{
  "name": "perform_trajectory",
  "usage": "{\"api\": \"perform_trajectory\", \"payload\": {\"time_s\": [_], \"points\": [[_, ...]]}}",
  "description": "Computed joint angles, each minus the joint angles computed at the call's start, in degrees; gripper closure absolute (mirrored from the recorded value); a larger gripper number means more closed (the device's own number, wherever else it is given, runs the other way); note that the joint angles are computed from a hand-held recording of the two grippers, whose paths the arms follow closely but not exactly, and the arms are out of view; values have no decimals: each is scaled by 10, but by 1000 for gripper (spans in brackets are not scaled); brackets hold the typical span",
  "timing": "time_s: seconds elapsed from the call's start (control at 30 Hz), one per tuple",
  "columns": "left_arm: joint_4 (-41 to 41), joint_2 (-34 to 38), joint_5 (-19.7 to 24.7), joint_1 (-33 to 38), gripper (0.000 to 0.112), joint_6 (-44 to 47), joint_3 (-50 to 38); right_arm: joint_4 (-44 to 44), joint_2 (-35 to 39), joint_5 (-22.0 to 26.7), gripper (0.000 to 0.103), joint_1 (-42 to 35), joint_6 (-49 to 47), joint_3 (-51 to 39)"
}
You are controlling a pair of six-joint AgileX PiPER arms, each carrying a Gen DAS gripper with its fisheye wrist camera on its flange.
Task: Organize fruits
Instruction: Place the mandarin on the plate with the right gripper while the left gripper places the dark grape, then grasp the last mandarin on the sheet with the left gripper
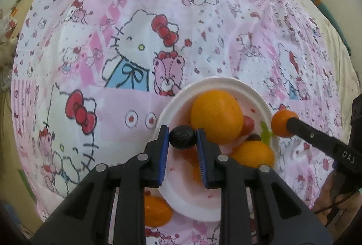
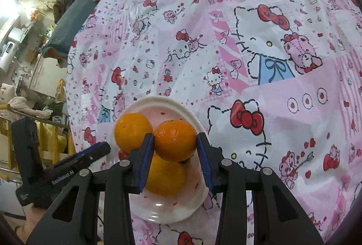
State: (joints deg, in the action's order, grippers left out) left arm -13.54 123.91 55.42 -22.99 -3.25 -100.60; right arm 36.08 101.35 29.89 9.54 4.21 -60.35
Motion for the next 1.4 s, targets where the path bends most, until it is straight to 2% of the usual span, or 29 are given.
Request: {"api": "perform_trajectory", "payload": {"time_s": [0.13,0.53,0.7,0.73,0.8,0.87,0.93,1.2,1.3,1.4], "points": [[6,19,2,1,91,-3,-18,32,14,3,62,-8,-29,2],[9,27,10,-5,91,-3,-25,45,33,3,60,-1,-46,-4],[9,32,24,-4,85,6,-37,33,35,5,58,4,-38,-7],[7,33,29,-4,83,7,-40,34,34,7,58,3,-38,-7],[4,31,31,-3,80,9,-39,47,31,4,44,2,-50,-4],[11,24,27,-6,65,7,-32,26,23,0,42,6,-30,-4],[18,14,16,-8,56,6,-21,18,17,2,42,8,-23,-6],[16,-3,14,-2,54,20,-6,-12,5,7,42,16,7,-11],[14,-13,11,-2,46,25,5,-22,0,8,42,18,21,-11],[17,-31,0,-3,44,35,27,-33,-6,10,42,22,33,-11]]}}
